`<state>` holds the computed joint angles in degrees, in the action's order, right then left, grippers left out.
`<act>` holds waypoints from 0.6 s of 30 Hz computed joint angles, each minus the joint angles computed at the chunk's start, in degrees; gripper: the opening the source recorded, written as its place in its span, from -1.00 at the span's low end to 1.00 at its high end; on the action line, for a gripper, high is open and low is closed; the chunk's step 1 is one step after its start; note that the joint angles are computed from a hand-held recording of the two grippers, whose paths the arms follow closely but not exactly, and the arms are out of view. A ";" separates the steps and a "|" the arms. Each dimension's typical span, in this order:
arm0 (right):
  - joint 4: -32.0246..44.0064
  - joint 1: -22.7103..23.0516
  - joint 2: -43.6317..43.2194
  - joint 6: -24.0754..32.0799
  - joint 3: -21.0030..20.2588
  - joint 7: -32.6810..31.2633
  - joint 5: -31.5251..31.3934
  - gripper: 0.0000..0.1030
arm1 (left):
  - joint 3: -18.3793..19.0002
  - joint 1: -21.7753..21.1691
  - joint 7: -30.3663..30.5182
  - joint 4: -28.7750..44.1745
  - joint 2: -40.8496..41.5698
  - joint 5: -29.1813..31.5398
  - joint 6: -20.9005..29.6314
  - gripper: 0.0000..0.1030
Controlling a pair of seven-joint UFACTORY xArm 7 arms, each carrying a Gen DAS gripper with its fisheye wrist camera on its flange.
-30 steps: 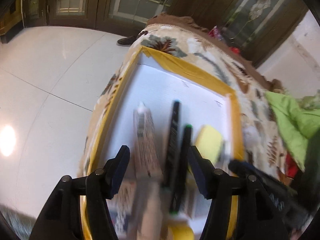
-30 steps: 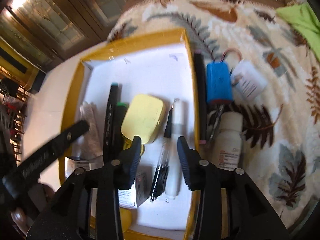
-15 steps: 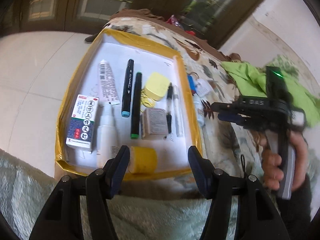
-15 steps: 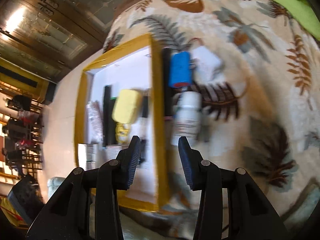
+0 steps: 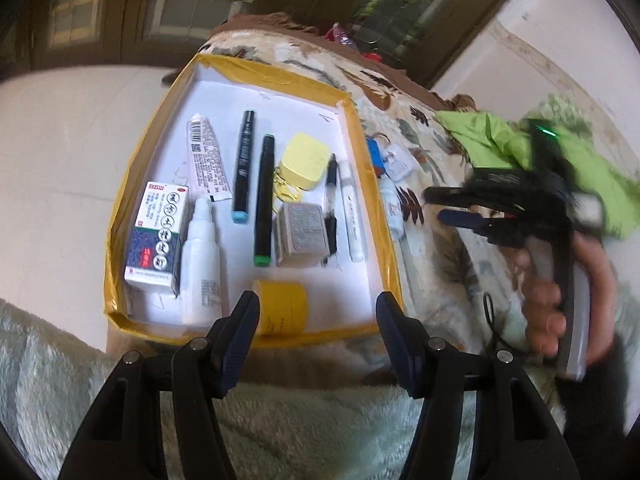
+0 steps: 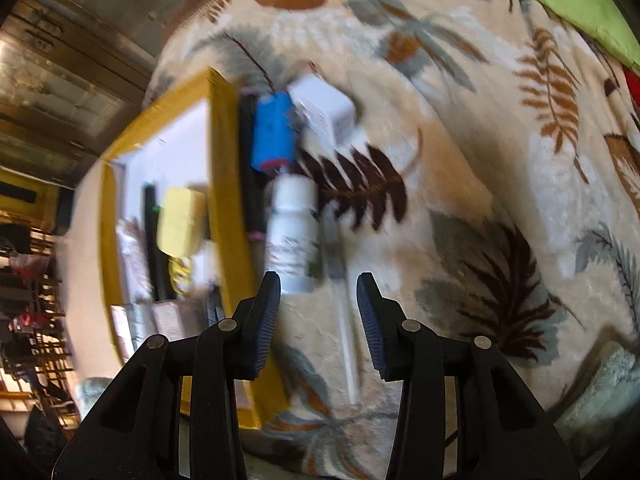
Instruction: Organize rigid objects
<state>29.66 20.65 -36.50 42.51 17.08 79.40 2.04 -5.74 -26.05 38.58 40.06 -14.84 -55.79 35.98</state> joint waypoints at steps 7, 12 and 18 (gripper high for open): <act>2.39 2.35 -0.36 -2.13 1.88 -2.76 -1.02 -0.23 | 1.26 4.35 -3.93 0.34 0.56 1.17 5.65 0.19; -0.04 2.13 -1.72 0.59 0.78 -0.79 0.79 -0.23 | 0.26 2.44 -2.50 -2.75 -2.75 0.19 2.61 0.19; -0.89 3.51 0.54 -2.05 -1.15 -3.49 3.33 -0.23 | 0.85 -1.17 2.13 -6.82 -7.77 -0.99 1.69 0.19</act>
